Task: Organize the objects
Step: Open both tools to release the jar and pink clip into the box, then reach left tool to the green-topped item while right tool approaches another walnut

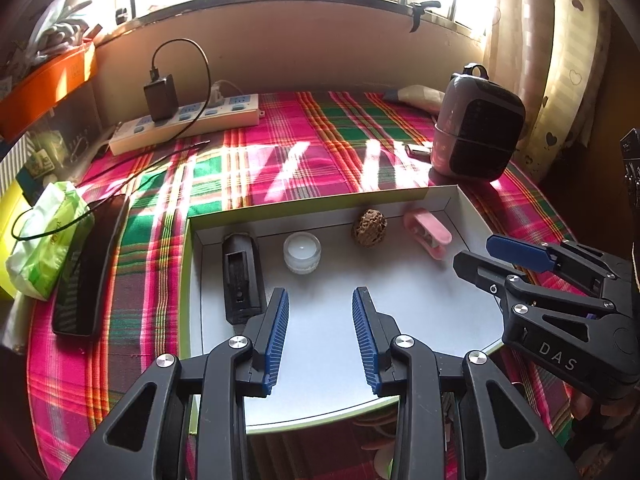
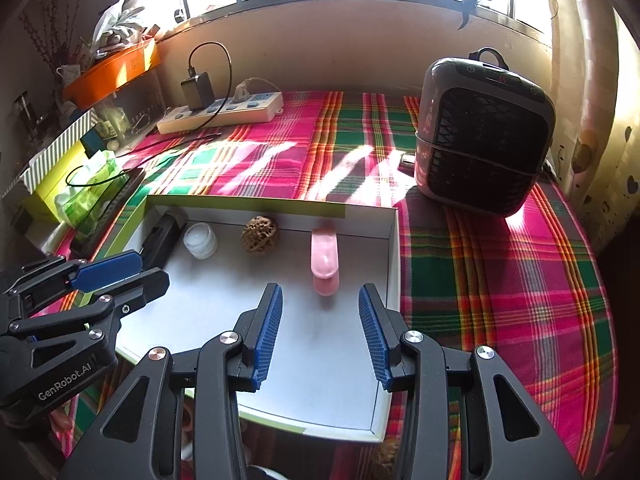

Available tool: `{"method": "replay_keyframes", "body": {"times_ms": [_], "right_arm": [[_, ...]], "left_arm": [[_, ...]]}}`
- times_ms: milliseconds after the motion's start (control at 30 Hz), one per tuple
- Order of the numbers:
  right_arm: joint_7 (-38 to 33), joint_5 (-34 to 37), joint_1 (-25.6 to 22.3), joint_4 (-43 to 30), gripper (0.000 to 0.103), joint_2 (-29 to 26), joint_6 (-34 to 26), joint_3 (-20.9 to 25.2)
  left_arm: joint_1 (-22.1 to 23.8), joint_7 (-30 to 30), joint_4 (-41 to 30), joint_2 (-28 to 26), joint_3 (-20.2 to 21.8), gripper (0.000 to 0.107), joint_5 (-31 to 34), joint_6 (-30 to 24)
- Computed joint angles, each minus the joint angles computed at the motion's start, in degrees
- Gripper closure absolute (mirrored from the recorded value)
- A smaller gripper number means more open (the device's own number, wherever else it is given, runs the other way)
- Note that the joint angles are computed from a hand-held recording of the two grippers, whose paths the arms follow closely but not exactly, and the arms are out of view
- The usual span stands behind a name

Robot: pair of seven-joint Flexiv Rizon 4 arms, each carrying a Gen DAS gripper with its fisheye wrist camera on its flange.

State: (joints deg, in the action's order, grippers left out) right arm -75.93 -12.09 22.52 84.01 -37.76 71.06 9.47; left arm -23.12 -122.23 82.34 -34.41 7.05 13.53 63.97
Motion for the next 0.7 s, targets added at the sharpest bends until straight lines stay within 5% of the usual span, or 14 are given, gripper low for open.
{"method": "replay_keyframes", "body": {"times_ms": [700], "right_arm": [[6.6, -4.4, 1.5, 17.2, 0.062, 9.1, 13.2, -4.6]], "left_arm": [[-2.6, -5.9, 10.6, 5.8, 0.9, 0.076, 2.8, 8.2]]}}
